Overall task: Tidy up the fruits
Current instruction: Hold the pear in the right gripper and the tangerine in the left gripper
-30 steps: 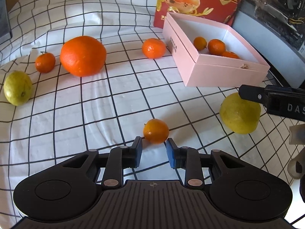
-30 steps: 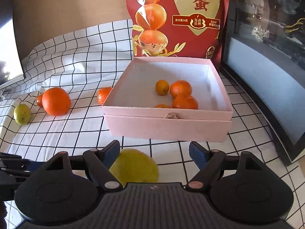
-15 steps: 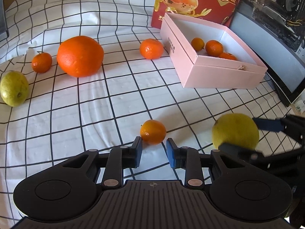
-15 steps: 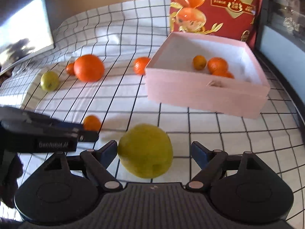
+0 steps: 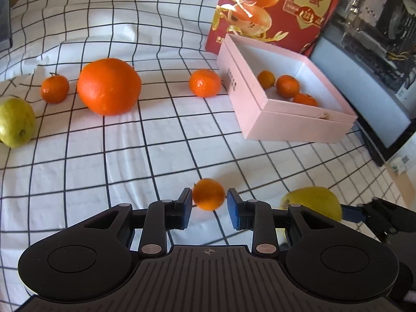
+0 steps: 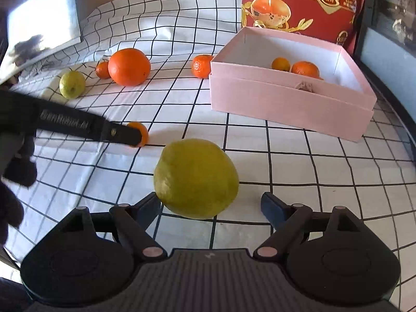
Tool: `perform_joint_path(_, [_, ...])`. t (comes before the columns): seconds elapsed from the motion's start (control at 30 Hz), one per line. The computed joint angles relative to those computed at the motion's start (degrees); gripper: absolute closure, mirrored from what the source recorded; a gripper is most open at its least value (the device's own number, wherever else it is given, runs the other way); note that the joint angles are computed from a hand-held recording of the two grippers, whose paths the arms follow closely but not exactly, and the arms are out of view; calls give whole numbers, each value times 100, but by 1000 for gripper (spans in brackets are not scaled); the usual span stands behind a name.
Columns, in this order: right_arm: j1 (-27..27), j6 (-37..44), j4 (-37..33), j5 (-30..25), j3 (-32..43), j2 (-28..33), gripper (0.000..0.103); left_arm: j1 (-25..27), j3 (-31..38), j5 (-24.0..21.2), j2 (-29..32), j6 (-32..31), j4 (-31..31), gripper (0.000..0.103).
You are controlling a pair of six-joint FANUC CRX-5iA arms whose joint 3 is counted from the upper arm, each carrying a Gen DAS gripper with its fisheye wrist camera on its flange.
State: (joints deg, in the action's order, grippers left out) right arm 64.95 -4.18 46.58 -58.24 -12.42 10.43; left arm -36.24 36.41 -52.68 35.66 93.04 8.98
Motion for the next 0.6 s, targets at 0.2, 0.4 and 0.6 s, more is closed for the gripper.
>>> perform_joint_path(0.2, [71,112,73,-175,45,101,12,5,463,-449,282,0,-85,68])
perform_joint_path(0.4, [80,20,68,-190,20,110,2,31,359,-326,260,26,42,69])
perform_joint_path(0.6, [94,-25,42,-238,56,144,0,39,306,-444,187,35,56,69])
